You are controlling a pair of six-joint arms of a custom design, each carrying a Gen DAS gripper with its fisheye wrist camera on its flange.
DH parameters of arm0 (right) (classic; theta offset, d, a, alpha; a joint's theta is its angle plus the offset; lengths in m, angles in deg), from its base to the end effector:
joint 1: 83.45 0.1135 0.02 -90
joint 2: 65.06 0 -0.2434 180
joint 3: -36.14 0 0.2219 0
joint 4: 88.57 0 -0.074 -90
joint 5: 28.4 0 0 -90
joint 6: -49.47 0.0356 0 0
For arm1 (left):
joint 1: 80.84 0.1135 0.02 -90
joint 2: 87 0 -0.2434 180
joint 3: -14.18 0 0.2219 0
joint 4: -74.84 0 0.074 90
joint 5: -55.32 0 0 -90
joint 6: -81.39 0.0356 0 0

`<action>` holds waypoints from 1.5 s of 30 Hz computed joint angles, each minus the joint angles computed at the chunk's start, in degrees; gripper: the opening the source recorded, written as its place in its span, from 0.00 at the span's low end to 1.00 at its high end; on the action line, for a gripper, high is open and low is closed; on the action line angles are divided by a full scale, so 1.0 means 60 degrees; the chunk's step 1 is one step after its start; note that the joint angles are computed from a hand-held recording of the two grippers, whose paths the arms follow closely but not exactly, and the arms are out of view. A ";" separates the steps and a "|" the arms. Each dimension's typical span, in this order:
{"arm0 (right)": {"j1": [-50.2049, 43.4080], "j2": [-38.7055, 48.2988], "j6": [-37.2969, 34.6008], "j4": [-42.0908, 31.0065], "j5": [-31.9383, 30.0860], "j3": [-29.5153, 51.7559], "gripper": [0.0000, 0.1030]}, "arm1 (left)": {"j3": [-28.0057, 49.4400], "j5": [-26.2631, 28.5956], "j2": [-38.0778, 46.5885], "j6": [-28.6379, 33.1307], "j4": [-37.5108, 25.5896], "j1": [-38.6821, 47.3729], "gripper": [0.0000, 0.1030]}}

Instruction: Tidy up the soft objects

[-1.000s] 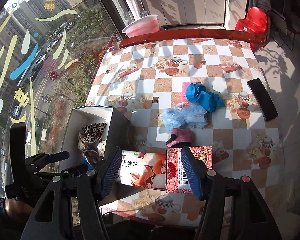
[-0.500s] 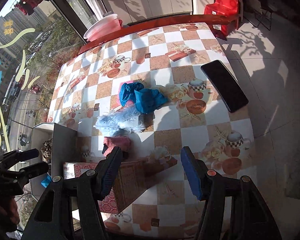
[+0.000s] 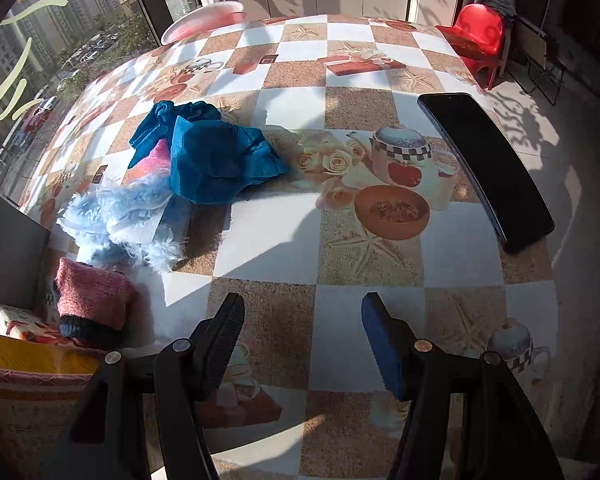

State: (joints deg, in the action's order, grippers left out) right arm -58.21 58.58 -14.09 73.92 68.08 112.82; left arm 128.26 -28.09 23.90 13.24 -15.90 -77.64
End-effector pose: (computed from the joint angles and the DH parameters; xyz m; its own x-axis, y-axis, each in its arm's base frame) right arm 0.3214 0.1471 0.0553 -0.8999 0.0649 -0.4312 0.0235 0.9946 0.1007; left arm 0.3328 0.0145 0.2439 -0.9447 0.3175 -0.0822 0.3243 0.9416 -0.0906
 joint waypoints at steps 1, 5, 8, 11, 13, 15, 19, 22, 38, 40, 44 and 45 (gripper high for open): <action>0.0194 0.0044 -0.0177 0.0491 0.0291 -0.0186 0.71 | -0.0024 -0.0035 -0.0025 -0.0073 0.0011 -0.0046 0.81; 0.0554 0.0427 -0.0473 0.1248 0.0900 -0.0280 0.90 | 0.0030 -0.0098 -0.0056 -0.0377 0.0096 -0.0221 0.81; 0.0467 0.0573 -0.0084 0.1417 0.1161 -0.0304 1.00 | 0.0059 -0.0165 -0.0033 -0.0589 0.0175 -0.0337 0.81; 0.0584 0.0554 0.0005 0.1860 0.1430 -0.0553 1.00 | 0.0043 -0.0244 0.0018 -0.0757 0.0225 -0.0402 0.81; 0.0644 0.0543 -0.0017 0.2183 0.1561 -0.0731 1.00 | 0.0052 -0.0269 0.0078 -0.0848 0.0223 -0.0432 0.81; 0.0745 0.0579 0.0057 0.2856 0.1826 -0.1059 1.00 | 0.0075 -0.0274 0.0140 -0.0954 0.0238 -0.0480 0.81; 0.0852 0.0559 0.0199 0.3394 0.2115 -0.1392 1.00 | 0.0107 -0.0142 0.0283 -0.1103 0.0291 -0.0654 0.81; 0.0857 0.0556 0.0193 0.3374 0.2111 -0.1379 1.00 | 0.0080 -0.0029 0.0328 -0.1211 0.0316 -0.0702 0.81; 0.0862 0.0570 0.0196 0.3368 0.2108 -0.1364 1.00 | -0.0335 -0.0569 -0.0049 -0.1701 0.0203 -0.0366 0.81; 0.0866 0.0564 0.0204 0.3363 0.2107 -0.1368 1.00 | -0.0493 -0.0615 -0.0122 -0.1704 0.0239 -0.0366 0.81; 0.0872 0.0555 0.0207 0.3355 0.2114 -0.1372 1.00 | -0.0673 -0.0583 -0.0147 -0.1787 0.0273 -0.0322 0.81; 0.0869 0.0562 0.0205 0.3362 0.2110 -0.1370 1.00 | -0.0714 -0.0585 -0.0175 -0.1787 0.0291 -0.0318 0.81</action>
State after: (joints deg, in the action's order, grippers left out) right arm -53.00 61.96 -12.86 94.09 80.74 104.60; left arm 123.97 -31.60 22.85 2.52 -14.15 -79.55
